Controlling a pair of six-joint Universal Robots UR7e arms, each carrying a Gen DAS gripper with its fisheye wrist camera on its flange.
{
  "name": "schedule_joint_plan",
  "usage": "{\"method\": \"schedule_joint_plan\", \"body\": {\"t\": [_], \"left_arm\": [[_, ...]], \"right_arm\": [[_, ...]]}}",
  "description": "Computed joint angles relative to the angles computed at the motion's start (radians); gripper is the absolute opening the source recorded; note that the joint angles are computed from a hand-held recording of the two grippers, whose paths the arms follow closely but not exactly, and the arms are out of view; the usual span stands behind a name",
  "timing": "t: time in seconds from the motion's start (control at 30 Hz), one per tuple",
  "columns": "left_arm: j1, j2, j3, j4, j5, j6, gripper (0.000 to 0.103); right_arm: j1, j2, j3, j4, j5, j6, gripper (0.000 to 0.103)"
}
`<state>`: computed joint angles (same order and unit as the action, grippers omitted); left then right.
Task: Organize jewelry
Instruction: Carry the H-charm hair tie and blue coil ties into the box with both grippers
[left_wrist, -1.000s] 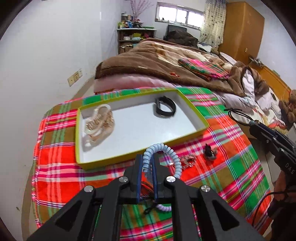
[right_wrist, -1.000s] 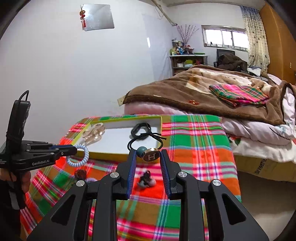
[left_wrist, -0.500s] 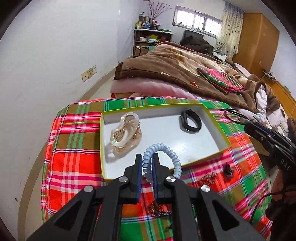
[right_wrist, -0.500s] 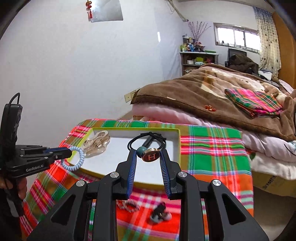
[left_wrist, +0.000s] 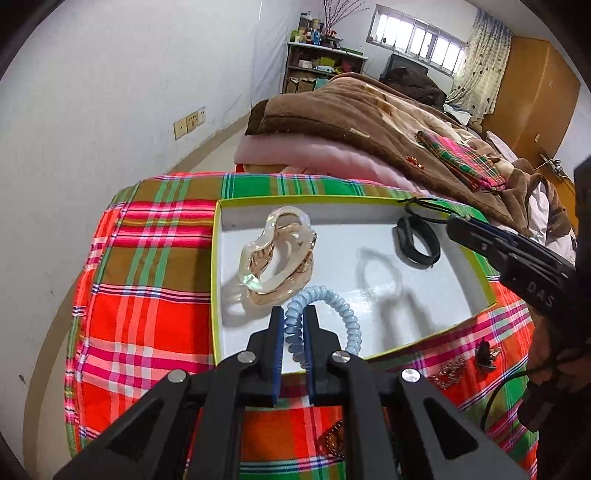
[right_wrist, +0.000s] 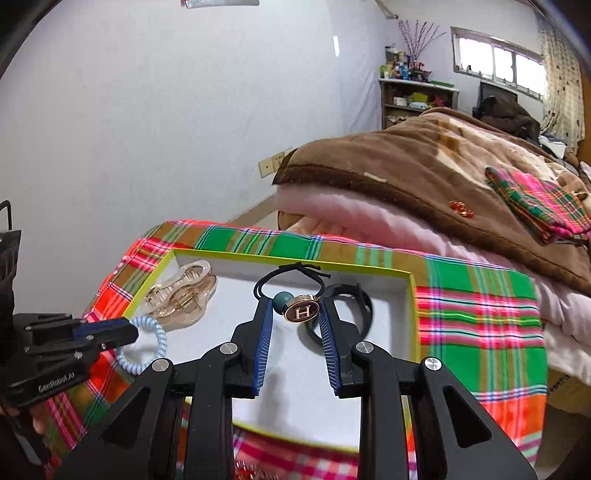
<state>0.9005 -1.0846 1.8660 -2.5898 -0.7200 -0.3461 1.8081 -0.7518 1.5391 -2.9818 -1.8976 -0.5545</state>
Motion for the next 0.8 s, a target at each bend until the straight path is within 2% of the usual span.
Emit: {"method": "schedule_joint_plan", "body": {"t": [0.43, 0.8], "left_arm": [[0.034, 0.005, -0.003, 0.023, -0.020, -0.016, 0.010], [0.051, 0.014, -0.010, 0.034, -0.035, -0.024, 0.011]], "right_arm": [[0.003, 0.090, -0.116, 0.153, -0.043, 0.029, 0.027], [0.010, 0.129, -0.160, 0.199, -0.085, 0.020, 0.027]]}}
